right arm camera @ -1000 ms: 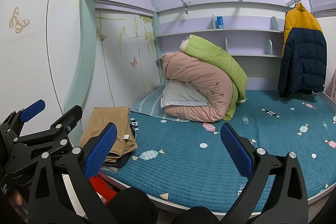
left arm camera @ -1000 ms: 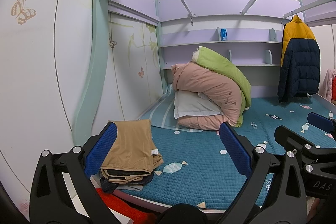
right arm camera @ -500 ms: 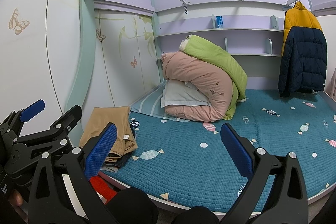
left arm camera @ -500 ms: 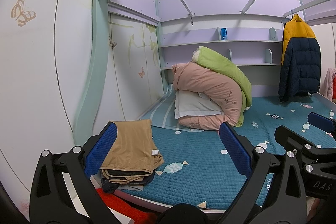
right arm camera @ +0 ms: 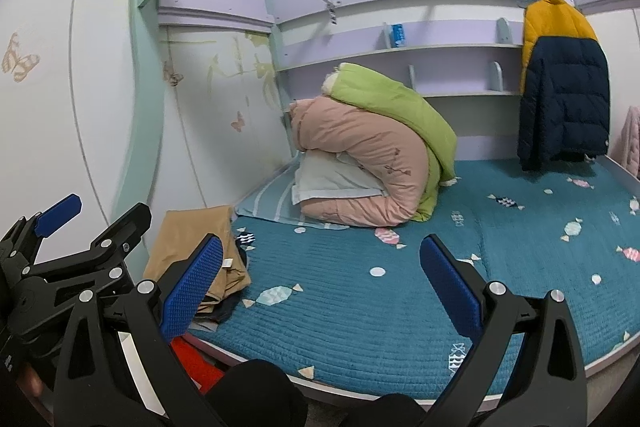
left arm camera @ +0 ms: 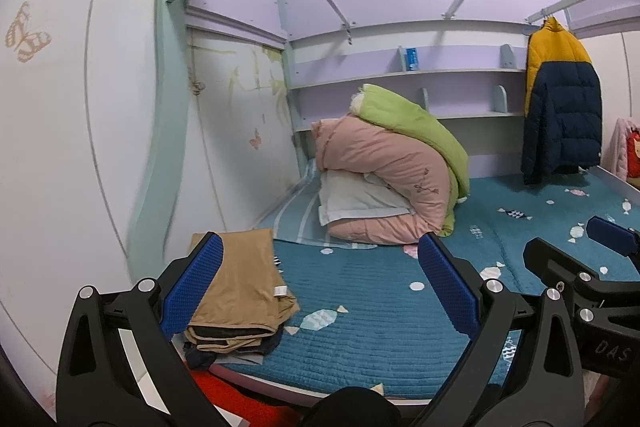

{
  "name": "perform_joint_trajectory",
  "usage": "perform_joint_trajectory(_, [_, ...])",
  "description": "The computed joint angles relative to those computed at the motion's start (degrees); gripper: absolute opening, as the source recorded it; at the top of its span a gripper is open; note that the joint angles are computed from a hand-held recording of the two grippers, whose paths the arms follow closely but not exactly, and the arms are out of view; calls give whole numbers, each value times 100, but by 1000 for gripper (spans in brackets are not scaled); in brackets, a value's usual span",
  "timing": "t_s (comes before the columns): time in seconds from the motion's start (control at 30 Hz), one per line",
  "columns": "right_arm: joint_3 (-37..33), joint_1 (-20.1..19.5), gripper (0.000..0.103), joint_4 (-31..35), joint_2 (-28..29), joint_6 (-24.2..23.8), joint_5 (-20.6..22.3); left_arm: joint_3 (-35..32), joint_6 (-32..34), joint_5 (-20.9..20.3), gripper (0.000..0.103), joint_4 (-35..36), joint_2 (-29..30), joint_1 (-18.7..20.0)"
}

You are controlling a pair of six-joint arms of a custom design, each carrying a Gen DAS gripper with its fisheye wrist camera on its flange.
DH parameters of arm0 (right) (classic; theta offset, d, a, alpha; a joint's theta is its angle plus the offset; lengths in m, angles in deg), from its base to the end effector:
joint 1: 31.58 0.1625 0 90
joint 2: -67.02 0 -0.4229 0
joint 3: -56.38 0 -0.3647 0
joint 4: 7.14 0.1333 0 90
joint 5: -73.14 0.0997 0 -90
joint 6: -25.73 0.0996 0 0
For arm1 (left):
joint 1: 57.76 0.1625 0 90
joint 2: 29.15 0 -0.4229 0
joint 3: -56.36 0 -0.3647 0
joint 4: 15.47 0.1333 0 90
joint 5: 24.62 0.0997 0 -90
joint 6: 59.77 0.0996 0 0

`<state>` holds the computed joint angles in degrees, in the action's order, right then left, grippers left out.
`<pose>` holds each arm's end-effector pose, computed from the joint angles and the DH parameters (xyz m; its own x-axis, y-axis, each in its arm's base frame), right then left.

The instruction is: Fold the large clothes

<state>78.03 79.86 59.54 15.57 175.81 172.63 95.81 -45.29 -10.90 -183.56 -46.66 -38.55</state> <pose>0.3277 -0.5146 0.5358 -0.7281 -0.4847 0.4847 -0.6721 0.3656 -0.6439 -0.6585 -0.4731 0.2494 -0.5306 -0.4281 -0.7316 0.6803 0.2998 -0.6688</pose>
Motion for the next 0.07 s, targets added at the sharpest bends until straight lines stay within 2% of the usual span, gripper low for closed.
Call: perform_joint_trajectory(0.07, [45, -41, 95, -64, -46, 60, 91, -229, 224, -136, 98, -63, 128, 26])
